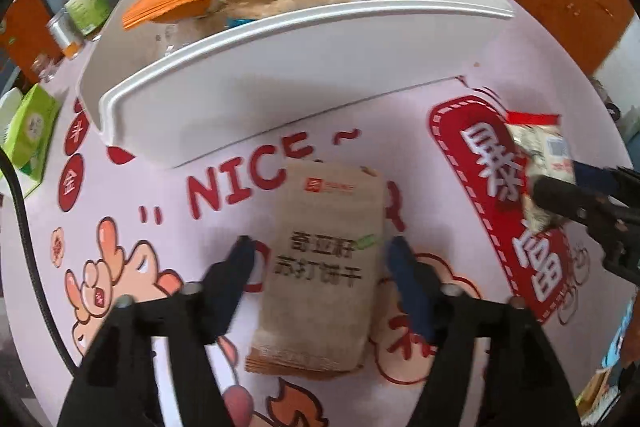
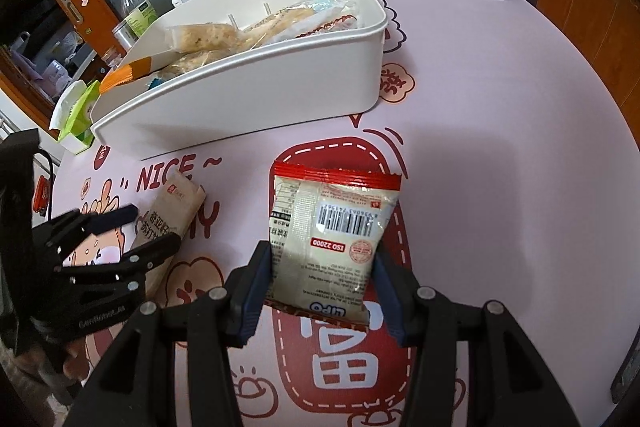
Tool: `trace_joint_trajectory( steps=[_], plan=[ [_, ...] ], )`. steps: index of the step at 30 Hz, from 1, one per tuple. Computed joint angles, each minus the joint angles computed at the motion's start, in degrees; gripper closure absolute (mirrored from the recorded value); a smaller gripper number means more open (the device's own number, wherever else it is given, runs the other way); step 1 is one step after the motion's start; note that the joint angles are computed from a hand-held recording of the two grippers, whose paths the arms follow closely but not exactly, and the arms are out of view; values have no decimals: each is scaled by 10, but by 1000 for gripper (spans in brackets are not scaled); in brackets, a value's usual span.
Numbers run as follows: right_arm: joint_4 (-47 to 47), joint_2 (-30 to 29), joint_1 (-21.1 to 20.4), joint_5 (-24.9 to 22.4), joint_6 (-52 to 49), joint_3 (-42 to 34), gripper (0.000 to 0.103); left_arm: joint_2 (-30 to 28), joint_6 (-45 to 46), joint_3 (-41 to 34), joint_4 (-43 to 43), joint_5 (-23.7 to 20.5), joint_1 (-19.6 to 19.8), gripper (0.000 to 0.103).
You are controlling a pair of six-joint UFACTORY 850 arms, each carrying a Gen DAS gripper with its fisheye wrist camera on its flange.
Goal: Organize snacks
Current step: 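Lift both held packs and carry them over the white tray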
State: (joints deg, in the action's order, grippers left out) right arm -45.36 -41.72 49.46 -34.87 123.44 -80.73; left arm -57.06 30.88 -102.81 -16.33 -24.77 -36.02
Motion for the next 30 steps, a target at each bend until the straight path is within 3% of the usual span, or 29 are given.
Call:
trace_joint_trajectory(
  steps=[1, 3, 7, 11, 12, 13, 14, 22, 26, 30],
  plan=[
    [0, 1, 0, 3, 0, 2, 53, -4, -21, -5, 19, 0, 0, 21],
    [0, 2, 0, 8, 3, 5, 53, -8, -46, -10, 40, -3, 1, 18],
    [-1, 3, 0, 12, 7, 8, 53, -34, -64, -47, 36, -53, 7, 13],
    [-2, 3, 0, 13, 5, 7, 53, -30, -63, -34, 48, -35, 2, 11],
    [-2, 3, 0, 12, 3, 7, 53, -28, -62, -30, 48, -31, 1, 12],
    [-1, 2, 0, 12, 2, 6, 53, -23, -44, -23, 37, -23, 0, 23],
    [2, 1, -1, 11, -2, 5, 53, -12, -18, -7, 17, -8, -4, 50],
    [-3, -3, -3, 11, -15, -7, 53, 20, -76, 46, 73, 33, -15, 51],
    [-17, -2, -3, 4, -23, -18, 53, 78, -31, 116, 5, 74, -12, 51],
    [-44, 1, 0, -17, -23, -36, 53, 122, 0, 138, -49, 98, -7, 51]
  ],
)
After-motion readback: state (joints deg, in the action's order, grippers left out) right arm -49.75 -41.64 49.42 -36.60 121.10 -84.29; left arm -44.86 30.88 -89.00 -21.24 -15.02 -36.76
